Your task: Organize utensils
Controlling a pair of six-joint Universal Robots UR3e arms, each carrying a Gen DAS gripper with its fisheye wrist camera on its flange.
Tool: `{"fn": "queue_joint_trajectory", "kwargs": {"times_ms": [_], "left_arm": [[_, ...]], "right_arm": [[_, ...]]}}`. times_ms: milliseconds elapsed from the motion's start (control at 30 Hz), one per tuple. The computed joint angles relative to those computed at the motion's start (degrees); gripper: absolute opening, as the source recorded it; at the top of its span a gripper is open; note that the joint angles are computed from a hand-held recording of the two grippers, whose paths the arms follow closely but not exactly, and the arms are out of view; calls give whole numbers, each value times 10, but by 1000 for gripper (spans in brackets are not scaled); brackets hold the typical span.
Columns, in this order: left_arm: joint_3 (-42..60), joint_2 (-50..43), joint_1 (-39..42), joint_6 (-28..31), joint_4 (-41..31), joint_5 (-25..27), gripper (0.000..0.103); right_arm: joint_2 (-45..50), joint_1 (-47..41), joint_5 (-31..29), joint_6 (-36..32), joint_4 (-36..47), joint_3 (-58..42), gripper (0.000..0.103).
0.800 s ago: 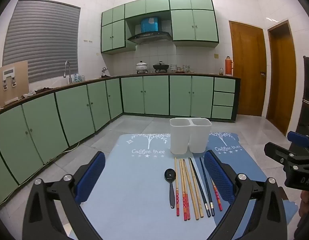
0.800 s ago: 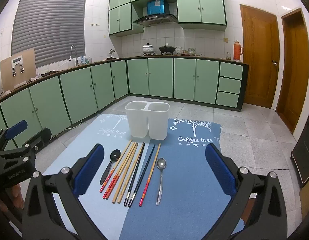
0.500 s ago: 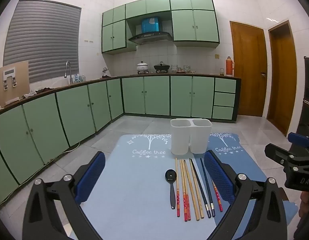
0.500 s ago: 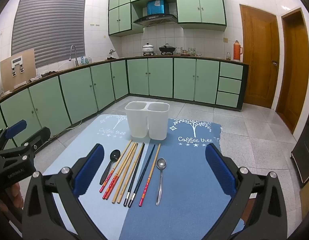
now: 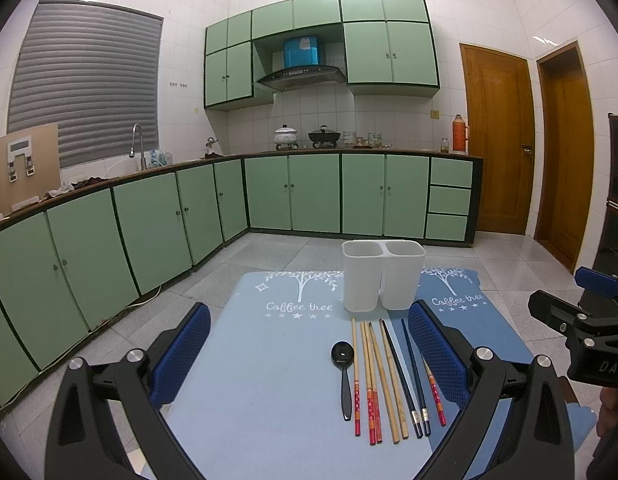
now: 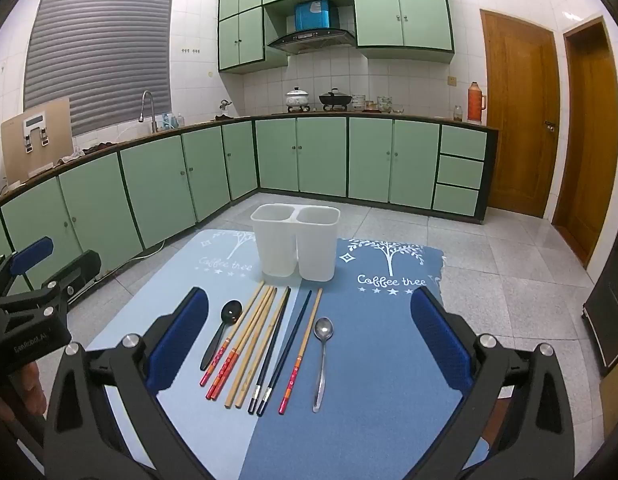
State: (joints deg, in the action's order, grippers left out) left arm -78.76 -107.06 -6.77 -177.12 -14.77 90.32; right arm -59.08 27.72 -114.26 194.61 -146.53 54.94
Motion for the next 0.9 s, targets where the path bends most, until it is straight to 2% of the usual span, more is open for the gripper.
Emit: {"fn": "queue_joint_trajectory", "kwargs": {"times_ms": [900], "left_arm": [[-5, 4, 2, 1, 1, -2, 97]], "right_arm": [[-3, 0, 0, -1, -3, 5, 98]]}}
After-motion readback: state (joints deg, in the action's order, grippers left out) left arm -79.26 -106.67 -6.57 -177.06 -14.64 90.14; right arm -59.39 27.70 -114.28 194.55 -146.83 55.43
